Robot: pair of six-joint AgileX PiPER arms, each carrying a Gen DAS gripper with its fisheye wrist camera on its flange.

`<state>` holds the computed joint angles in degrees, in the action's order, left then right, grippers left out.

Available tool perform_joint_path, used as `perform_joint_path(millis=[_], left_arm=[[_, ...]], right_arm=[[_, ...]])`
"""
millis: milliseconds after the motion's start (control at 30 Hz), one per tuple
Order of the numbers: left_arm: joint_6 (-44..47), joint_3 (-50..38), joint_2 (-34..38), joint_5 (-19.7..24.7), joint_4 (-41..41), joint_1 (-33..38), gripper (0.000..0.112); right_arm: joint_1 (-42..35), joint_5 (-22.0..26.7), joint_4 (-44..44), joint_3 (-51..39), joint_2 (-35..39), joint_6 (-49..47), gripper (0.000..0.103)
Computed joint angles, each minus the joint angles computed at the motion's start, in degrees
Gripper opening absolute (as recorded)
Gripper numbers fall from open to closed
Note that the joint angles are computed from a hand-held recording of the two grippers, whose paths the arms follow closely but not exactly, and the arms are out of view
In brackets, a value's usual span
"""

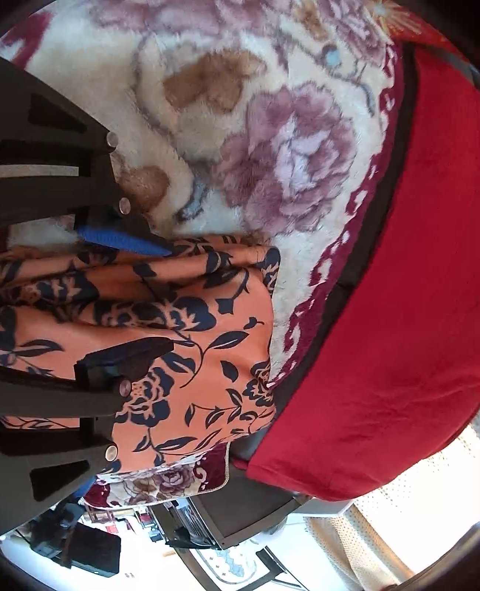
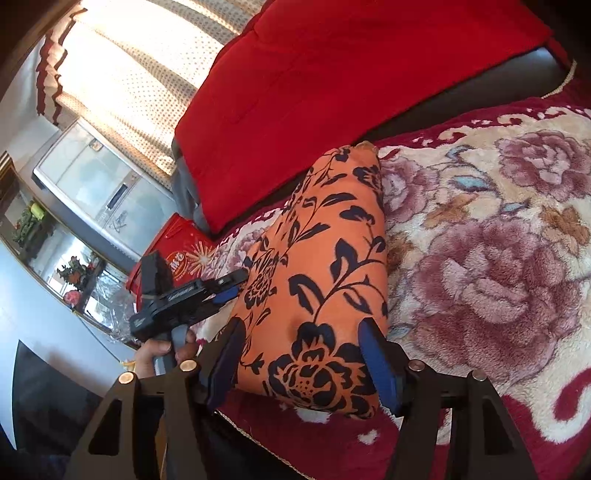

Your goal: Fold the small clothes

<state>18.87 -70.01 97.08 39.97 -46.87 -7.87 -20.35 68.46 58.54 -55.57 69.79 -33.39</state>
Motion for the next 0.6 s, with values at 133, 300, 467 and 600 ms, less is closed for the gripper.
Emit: perform_joint_path(millis=[133,300,467,600], left_arm=[[-3.3,-5.3,4.0,1.3,1.5,0.2,0.046],[-3.4,-10.5,7.1,2.8,5.7,-1.4,0.014],[1.8,-5.3,-1.2,-5.8,6.6,-4.2,0.012],[2.2,-5.0,2.1,-7.0,8.9,-4.4,0.012]], right_arm=[[-0.3,0.3,-0.5,-0.4,-0.1,0.0,0.067],[-0.7,-0.1,-0.8,-0.4,1.1,-0.2,0.067],[-0.8,-0.9,-1.0,0.1,1.3,-0.4,0.067],[-0.6,-1.4,-1.1,-0.2,1.9,-0.3,0.067]])
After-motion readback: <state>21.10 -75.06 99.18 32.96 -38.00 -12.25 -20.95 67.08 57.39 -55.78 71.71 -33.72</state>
